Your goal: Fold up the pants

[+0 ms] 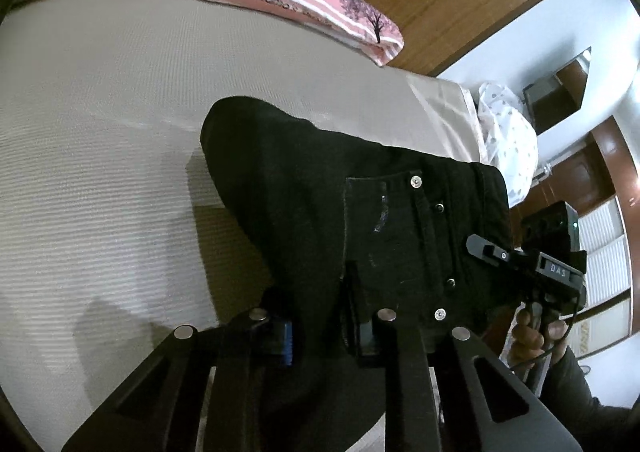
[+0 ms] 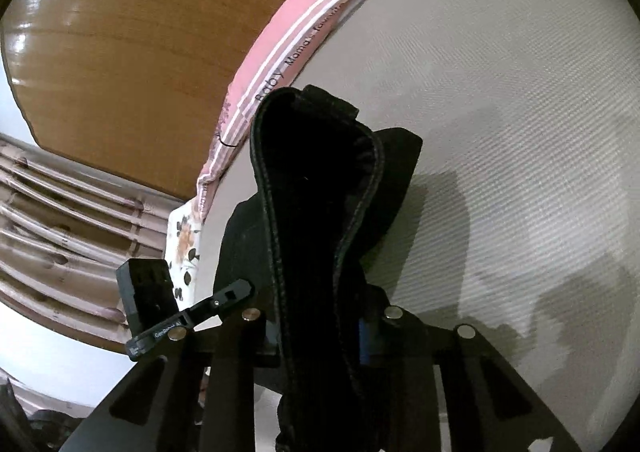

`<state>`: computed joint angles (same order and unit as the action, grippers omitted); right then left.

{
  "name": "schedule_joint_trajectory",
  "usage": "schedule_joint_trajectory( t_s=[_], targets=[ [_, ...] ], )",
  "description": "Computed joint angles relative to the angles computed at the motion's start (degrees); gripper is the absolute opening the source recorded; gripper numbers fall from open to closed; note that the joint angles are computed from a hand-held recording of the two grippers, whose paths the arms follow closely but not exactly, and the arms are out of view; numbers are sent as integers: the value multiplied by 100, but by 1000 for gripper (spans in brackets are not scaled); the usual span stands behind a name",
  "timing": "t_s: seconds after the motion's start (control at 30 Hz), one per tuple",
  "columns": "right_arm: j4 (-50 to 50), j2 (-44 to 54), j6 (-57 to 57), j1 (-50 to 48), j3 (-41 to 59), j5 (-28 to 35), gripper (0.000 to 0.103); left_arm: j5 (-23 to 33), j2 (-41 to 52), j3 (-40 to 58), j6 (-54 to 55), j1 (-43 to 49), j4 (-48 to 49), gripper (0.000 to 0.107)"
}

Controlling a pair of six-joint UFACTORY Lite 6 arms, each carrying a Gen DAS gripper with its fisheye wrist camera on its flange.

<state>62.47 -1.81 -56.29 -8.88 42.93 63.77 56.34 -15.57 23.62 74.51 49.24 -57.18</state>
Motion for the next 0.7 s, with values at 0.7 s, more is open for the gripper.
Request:
schedule_joint_trajectory(
  t_s=[0.7],
  targets=[
    [1268, 3492, 1529, 3800, 4139, -1566, 23, 59, 2640, 3602, 544, 1853, 662, 20]
  ],
)
